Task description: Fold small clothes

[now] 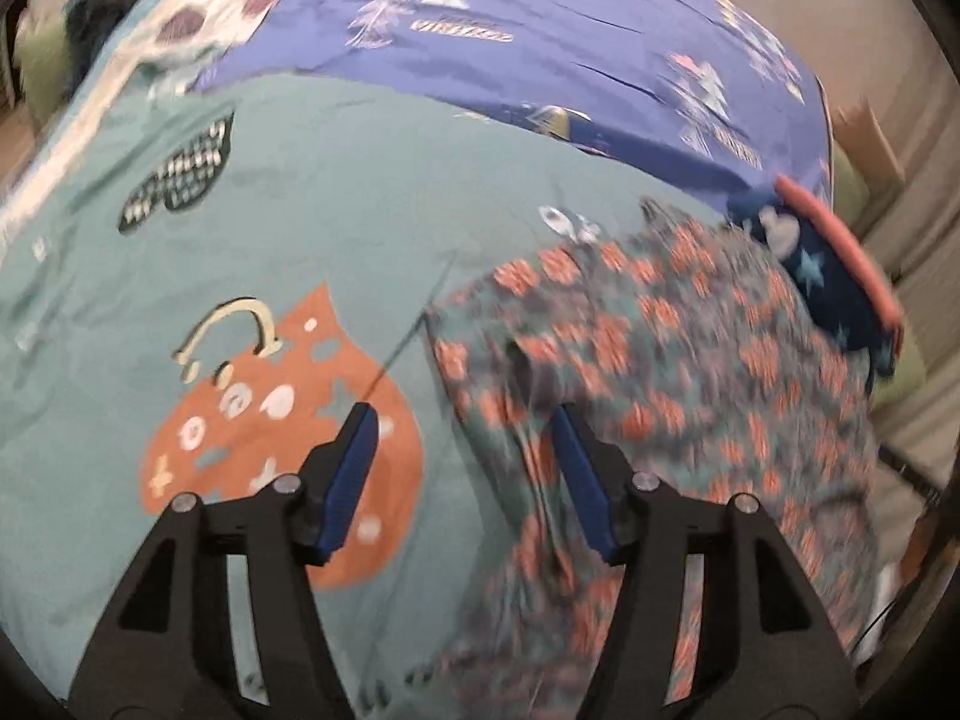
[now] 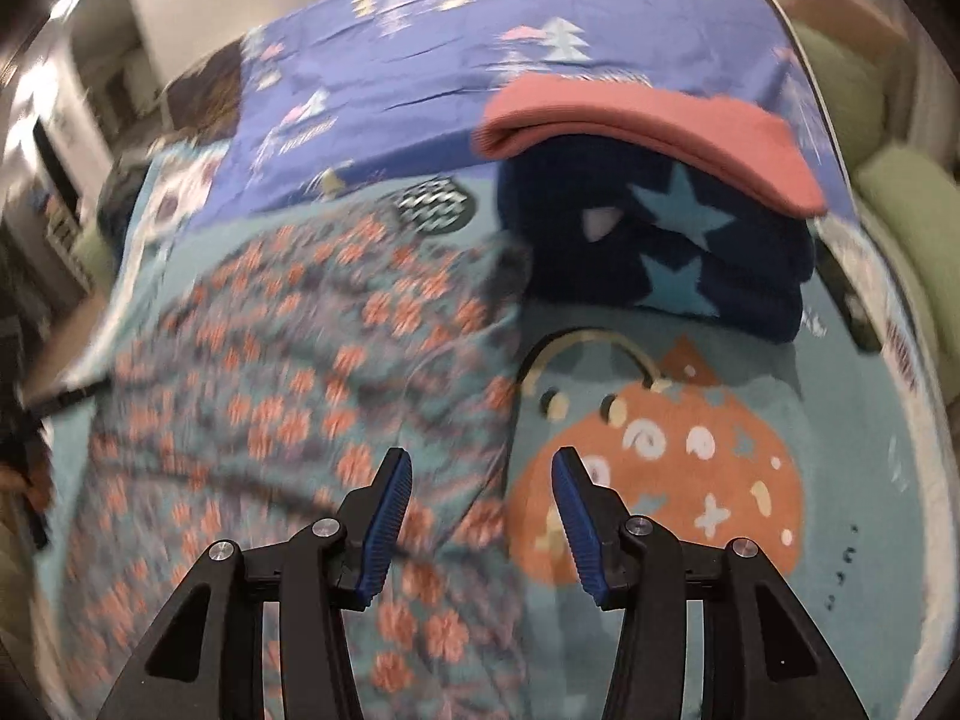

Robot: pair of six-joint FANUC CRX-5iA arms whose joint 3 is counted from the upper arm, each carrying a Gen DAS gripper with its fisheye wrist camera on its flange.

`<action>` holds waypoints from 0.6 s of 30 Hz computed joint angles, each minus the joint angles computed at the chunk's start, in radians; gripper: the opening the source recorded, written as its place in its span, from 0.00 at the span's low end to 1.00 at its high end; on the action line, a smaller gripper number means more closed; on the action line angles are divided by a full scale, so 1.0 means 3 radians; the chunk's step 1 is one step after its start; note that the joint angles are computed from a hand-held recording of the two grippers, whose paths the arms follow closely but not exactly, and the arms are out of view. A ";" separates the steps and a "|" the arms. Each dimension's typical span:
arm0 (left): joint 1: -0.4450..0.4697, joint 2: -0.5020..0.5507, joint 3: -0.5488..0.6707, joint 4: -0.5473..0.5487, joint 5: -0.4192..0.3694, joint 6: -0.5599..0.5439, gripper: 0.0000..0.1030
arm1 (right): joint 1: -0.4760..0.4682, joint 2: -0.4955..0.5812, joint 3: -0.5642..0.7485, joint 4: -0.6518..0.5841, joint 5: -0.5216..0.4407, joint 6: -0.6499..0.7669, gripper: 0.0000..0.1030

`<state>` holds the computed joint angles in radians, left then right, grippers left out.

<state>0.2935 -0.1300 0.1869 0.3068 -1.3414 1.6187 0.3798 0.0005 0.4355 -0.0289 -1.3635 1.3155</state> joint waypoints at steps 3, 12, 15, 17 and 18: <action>0.0098 0.0111 -0.0109 0.0322 0.0145 0.0039 0.60 | -0.0175 0.0189 0.0231 -0.0211 -0.0033 -0.0066 0.51; -0.0095 0.0175 -0.0026 0.0155 0.0529 -0.0190 0.05 | -0.0453 0.0722 0.0758 -0.0705 0.0043 -0.0048 0.53; -0.0142 0.0195 0.0107 -0.0088 0.0713 -0.0057 0.05 | -0.0428 0.0783 0.0780 -0.0666 0.0166 -0.0120 0.05; -0.0141 0.0253 0.0178 -0.0162 0.0675 -0.0031 0.05 | -0.0434 0.0743 0.0688 -0.0660 0.0353 -0.0127 0.05; -0.0160 0.0286 0.0217 -0.0212 0.0630 -0.0030 0.05 | -0.0441 0.0754 0.0692 -0.0675 0.0342 -0.0098 0.05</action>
<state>0.2454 -0.0442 0.2520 0.2432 -1.1526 1.6097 0.2475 0.2266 0.6433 -0.2315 -1.2610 1.2860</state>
